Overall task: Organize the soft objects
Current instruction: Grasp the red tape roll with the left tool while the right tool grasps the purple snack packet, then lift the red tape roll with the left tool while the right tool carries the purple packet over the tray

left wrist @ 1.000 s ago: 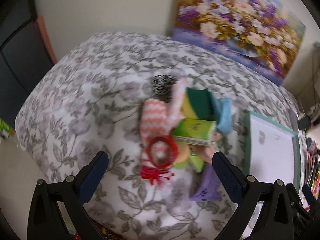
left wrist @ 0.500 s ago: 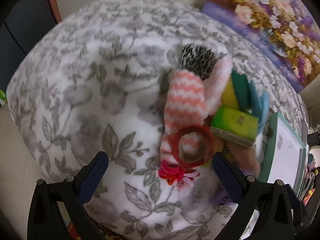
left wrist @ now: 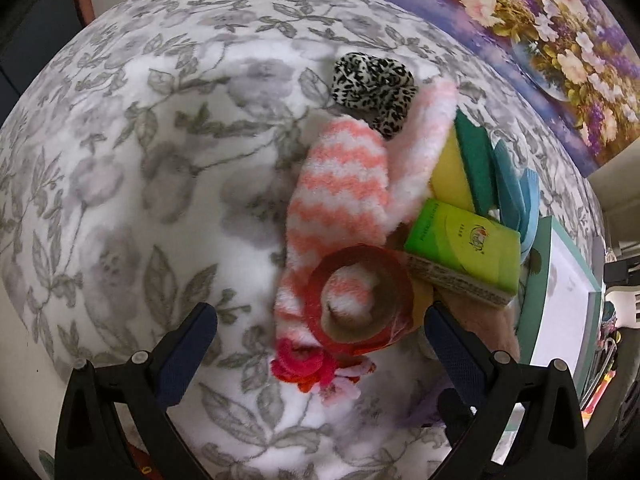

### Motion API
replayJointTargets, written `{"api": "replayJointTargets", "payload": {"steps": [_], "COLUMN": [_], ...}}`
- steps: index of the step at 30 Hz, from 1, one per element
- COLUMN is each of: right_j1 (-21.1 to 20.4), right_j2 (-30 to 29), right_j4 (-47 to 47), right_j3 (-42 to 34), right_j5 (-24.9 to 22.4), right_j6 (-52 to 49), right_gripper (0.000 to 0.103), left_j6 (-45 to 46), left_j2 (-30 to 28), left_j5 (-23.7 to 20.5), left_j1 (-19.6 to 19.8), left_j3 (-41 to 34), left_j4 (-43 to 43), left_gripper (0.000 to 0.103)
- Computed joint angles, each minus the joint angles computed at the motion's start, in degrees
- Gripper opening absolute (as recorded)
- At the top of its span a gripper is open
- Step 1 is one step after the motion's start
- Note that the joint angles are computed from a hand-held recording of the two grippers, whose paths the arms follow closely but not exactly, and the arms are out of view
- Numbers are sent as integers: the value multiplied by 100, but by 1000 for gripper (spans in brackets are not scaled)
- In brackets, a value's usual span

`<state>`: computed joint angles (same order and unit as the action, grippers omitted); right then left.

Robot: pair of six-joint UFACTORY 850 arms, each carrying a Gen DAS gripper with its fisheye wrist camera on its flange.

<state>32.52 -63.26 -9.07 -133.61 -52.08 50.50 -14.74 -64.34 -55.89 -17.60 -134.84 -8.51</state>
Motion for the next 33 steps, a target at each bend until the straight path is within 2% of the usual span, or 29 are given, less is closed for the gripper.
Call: {"api": "replayJointTargets", "payload": {"steps": [2, 6, 7, 9, 11, 14, 17, 26, 28, 33], "right_j1": [7, -5, -11, -23, -35, -46, -67, -108, -123, -132], "right_j2": [-121, -270, -274, -274, -253, -150, -96, 255, 305, 478], "right_j4": [16, 101, 124, 189, 241, 280, 354, 389, 418, 470], "right_j3": [-190, -388, -380, -353, -304, -121, -37, 532, 606, 852], "right_j5": [-120, -216, -202, -175, -130, -14, 63, 351, 411, 619], "right_j6": [-66, -153, -161, -179, -179, -149, -121, 98, 103, 39], "right_gripper": [83, 79, 78, 74, 72, 60, 56, 52, 48, 46], "left_j6": [14, 68, 120, 210, 393, 482, 538, 410, 356, 225], "left_j2": [-78, -179, -189, -176, 32, 56, 92, 208, 331, 533], "left_j5": [0, -45, -47, -16, 144, 182, 239, 407, 515, 753], "left_j1": [13, 43, 52, 72, 118, 114, 100, 26, 11, -55], "left_j3": [-89, -207, -214, -179, 177, 215, 267, 410, 584, 810], "left_j4": [-117, -388, -494, -678, -921, -970, -1007, -736, -624, -348], "left_gripper": [102, 88, 87, 77, 71, 63, 56, 55, 55, 55]}}
